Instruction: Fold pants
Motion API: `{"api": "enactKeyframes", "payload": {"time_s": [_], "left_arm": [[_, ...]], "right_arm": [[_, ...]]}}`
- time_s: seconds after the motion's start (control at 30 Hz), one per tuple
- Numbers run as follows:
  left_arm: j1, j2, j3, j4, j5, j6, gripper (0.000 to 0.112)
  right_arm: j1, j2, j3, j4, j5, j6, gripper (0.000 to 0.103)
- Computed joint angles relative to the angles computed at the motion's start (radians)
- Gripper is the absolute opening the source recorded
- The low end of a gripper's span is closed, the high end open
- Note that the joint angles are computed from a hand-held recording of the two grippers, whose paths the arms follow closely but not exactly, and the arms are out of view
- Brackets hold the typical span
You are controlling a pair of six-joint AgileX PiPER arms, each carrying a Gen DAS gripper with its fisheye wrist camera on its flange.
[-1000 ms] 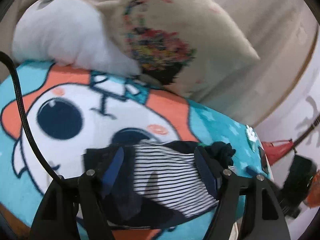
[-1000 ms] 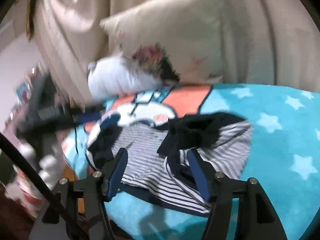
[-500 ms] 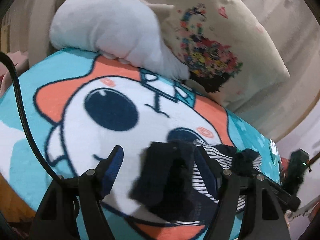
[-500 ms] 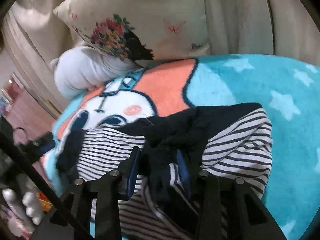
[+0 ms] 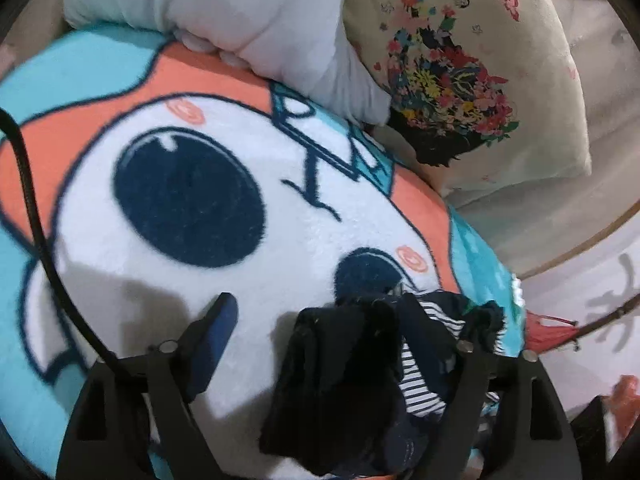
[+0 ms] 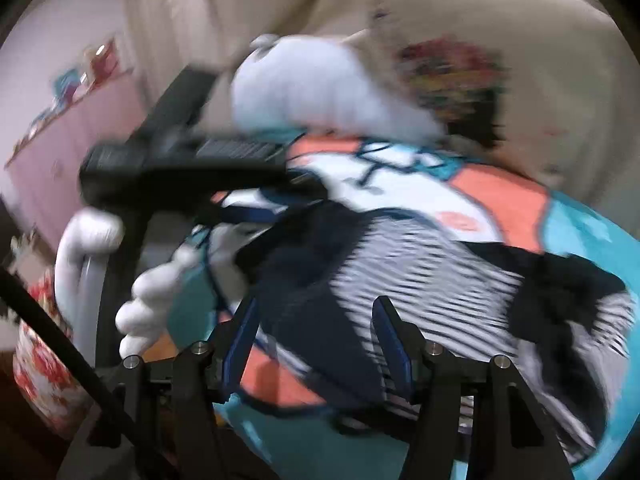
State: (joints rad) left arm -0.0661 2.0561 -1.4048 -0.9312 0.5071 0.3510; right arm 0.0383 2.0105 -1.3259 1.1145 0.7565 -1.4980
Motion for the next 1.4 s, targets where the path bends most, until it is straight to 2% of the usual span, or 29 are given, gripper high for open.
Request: {"api": "enactKeyframes", "payload": {"time_s": [0.07,0.13,0.2,0.23,0.27,0.3,0.33,0.37,0.53,0.63,0.83,0.9,0.93,1.1,1.13,1.17,1.3,1.4], "left_arm": [[0.016,0.022,-0.027,-0.059,0.054,0.060,0.087],[0.025,0.051,-0.065,-0.089,0.112,0.103,0.090],[0.020,0.063,-0.088,-0.059,0.120,0.085,0.090],[0.013,0.063,-0.093,-0.040,0.115,0.077,0.090],[0.009,0.064,-0.098,-0.029,0.115,0.074,0.081],[0.006,0.072,-0.112,-0.015,0.129,0.068,0.056],[0.005,0.086,-0.137,-0.002,0.167,0.060,0.041],[0.004,0.094,-0.149,0.002,0.182,0.055,0.038],[-0.025,0.039,-0.123,-0.003,0.144,0.025,0.038],[-0.063,0.016,-0.153,0.037,0.136,-0.051,0.038],[-0.172,0.006,-0.261,0.101,0.105,-0.189,0.054],[-0.198,-0.006,-0.267,0.088,0.073,-0.198,0.066],[-0.212,-0.015,-0.261,0.092,0.050,-0.206,0.068],[-0.265,-0.014,-0.255,0.208,0.003,-0.314,0.070],[-0.277,-0.004,-0.261,0.254,0.005,-0.357,0.070],[-0.284,-0.004,-0.251,0.279,0.005,-0.379,0.070],[-0.312,0.018,-0.231,0.362,-0.009,-0.452,0.070],[-0.340,0.037,-0.220,0.429,-0.023,-0.503,0.070]], "right_arm": [[0.049,0.014,0.000,-0.009,-0.046,0.010,0.063],[0.100,0.018,0.021,0.012,-0.132,-0.016,0.067],[0.139,0.016,0.052,0.065,-0.231,-0.072,0.068],[0.150,0.021,0.057,0.084,-0.259,-0.086,0.064],[0.154,0.022,0.064,0.104,-0.278,-0.098,0.050],[0.157,0.020,0.073,0.127,-0.303,-0.114,0.045],[0.149,0.020,0.072,0.152,-0.291,-0.130,0.034],[0.132,0.023,0.063,0.156,-0.258,-0.121,0.021],[0.056,0.009,0.057,0.202,-0.133,-0.114,0.016],[0.008,-0.035,0.093,0.261,-0.076,-0.148,0.016],[-0.202,-0.059,0.089,0.323,0.128,-0.102,0.015],[-0.295,-0.027,0.043,0.312,0.196,-0.041,0.015],[-0.336,-0.011,0.025,0.309,0.215,-0.016,0.015],[-0.470,0.140,-0.144,0.210,0.265,0.171,0.018],[-0.487,0.153,-0.154,0.187,0.256,0.190,0.023],[-0.504,0.146,-0.136,0.187,0.242,0.181,0.030],[-0.572,0.106,-0.093,0.275,0.205,0.130,0.031],[-0.593,0.074,-0.091,0.315,0.228,0.095,0.031]]}}
